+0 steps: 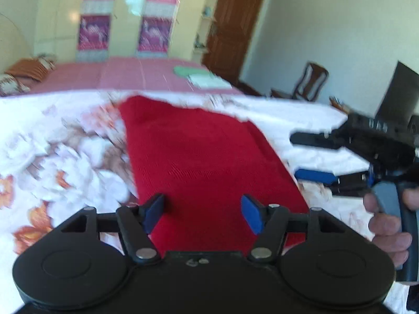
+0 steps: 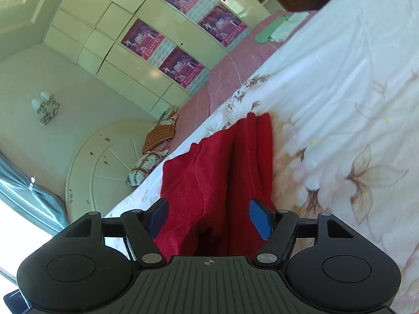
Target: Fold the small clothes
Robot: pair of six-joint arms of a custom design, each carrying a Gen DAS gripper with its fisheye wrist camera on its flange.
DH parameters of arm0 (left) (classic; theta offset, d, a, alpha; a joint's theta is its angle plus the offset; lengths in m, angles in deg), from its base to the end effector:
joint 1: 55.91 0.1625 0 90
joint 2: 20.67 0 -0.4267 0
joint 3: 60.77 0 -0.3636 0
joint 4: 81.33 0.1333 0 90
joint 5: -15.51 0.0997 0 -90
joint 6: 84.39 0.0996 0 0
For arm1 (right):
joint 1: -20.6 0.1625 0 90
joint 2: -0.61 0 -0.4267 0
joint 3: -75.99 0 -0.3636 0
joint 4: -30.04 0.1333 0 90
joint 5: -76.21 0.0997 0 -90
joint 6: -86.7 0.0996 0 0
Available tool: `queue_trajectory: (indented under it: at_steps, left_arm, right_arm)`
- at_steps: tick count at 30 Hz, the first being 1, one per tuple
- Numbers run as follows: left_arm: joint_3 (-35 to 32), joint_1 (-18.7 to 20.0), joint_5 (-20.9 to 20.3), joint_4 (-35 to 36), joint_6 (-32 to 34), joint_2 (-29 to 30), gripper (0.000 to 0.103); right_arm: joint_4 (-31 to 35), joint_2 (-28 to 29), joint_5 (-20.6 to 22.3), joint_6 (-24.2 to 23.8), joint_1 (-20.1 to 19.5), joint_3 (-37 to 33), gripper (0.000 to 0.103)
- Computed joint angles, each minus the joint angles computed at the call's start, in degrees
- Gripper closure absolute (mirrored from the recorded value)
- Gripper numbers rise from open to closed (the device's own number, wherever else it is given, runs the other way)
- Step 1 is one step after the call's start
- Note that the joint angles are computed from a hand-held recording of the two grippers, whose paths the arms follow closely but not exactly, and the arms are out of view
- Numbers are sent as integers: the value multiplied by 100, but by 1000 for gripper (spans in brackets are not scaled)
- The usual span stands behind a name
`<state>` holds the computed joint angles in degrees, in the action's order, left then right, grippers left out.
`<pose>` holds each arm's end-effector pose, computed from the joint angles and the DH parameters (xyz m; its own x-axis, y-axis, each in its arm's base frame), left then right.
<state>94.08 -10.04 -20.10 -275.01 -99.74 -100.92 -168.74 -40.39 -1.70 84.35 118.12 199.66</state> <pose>-0.0440 -0.3531 0.2303 -0.8294 -0.0486 -0.5565 0.4033 0.6371 -0.6568 0.2184 -0.4763 0.0382 -0.9517 -0.2557 -0.1699 -0.1567 0.8805 -0.4474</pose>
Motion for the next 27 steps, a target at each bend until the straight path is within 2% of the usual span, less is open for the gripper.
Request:
queue_trajectory:
  at_steps: [3,4,5,6,8,9,11,13,16,17,18,22,27]
  left_arm:
    - [101,-318,166,342,474,162,33]
    - [176,-351,202,114,523,131,35]
    - [207,-262,67,-203,545,23,35]
    - [186,-119,-50,-455,556,-81,35]
    - [24,166,61,-816,613,-136,35]
    - [-93,380,-64,-930,664,-200,35]
    - [-354,986,-699,-1204,625,-307,33]
    - [-653,1548,-1247,-818,358,-413,34]
    - [-891,1998,-1536,-314,37,-404,33]
    - [-873,2121,-1708,-460,0,-348,31]
    - [-827,2190,-1811,-732,67,-277,31]
    - [-847,2298,-1945,-899,189,-206,31]
    - [-961,2440,-2145,-784,259,-215,33]
  right_arm:
    - [36,-12,19,63,1,34,35]
    - [82,-51,56,71,-9,54,35]
    - [128,-68,111,61,-29,52,35]
    - [192,-80,200,64,-58,32,35]
    - [364,-89,346,74,-98,-38,35]
    - [490,-75,365,50,-94,-114,35]
    - [656,17,317,-35,-54,-285,35]
    - [872,134,249,-96,-29,-476,35]
    - [1251,272,337,-198,-39,-698,35]
    - [1391,294,386,-257,-44,-746,35]
    - [1503,314,455,-318,-51,-782,35]
    - [1616,400,380,-468,2,-924,35]
    - [1954,570,300,-700,87,-1302,35]
